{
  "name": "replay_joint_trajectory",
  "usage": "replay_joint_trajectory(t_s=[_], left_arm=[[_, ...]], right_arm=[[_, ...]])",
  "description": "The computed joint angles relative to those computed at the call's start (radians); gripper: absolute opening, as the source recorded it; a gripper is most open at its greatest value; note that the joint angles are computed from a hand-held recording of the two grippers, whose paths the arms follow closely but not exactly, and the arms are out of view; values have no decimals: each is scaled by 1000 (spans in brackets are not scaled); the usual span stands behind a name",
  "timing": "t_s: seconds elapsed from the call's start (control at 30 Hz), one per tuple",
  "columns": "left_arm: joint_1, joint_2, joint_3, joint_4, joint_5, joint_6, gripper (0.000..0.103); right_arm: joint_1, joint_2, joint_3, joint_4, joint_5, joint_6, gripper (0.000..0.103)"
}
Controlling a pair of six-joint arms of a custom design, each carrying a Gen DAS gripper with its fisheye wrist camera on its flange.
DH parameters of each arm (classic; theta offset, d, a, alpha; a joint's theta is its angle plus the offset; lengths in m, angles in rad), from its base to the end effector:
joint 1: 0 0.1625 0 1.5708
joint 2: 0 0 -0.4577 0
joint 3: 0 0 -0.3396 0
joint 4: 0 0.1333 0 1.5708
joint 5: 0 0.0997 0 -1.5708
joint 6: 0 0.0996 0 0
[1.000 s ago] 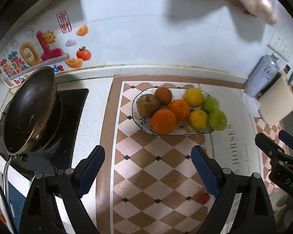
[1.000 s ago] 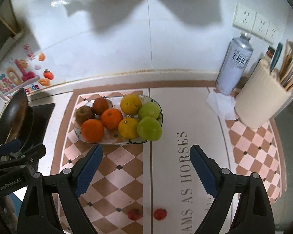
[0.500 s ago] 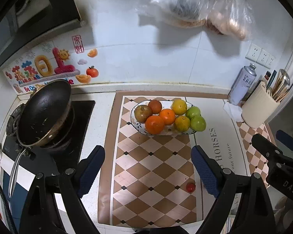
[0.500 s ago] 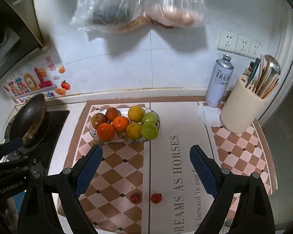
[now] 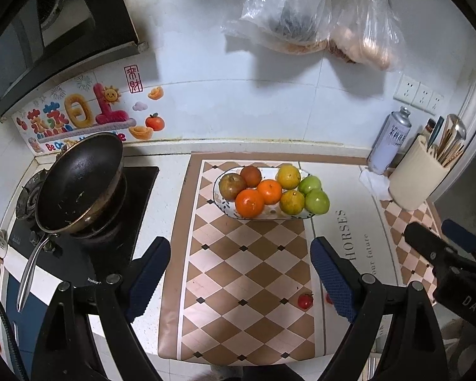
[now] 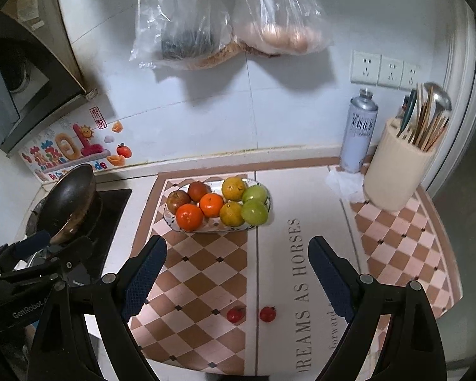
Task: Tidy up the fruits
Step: 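Grasp a red tomato with the left tool while the right tool grasps the other tomato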
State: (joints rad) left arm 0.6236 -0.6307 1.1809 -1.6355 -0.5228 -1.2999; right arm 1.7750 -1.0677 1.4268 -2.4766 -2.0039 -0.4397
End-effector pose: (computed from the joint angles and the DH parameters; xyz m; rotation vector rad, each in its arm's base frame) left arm -0.4596 -0.6011 0.1643 -0.0735 2.1488 -0.8810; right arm 0.2256 -0.6383 0.4187 0.6650 -2.4963 0.6513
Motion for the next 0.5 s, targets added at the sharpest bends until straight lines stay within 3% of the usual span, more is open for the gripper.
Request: replay_joint_trajectory(t_s=[0.07,0.17,0.23,0.27,0.4,0.5], left_arm=[[11,20,-28,55,-2,-24,102],[30,68,-99,218,4,-110,103],[50,95,-125,263,-17,-139,103],[60,105,-129,265,-33,-141,103],[110,143,-129,203,-133,-92,103],[149,173,-121,140,-225,-43,103]], right_arm=[[-27,11,-21,60,25,31,95],[-65,34,-24,78,3,45,95],[-108,49,-16,88,0,68,95],[-122,58,-20,99,1,72,95],[-194,102,-20,146,-19,105,73],[-248,126,-8,174,-9,132,70]])
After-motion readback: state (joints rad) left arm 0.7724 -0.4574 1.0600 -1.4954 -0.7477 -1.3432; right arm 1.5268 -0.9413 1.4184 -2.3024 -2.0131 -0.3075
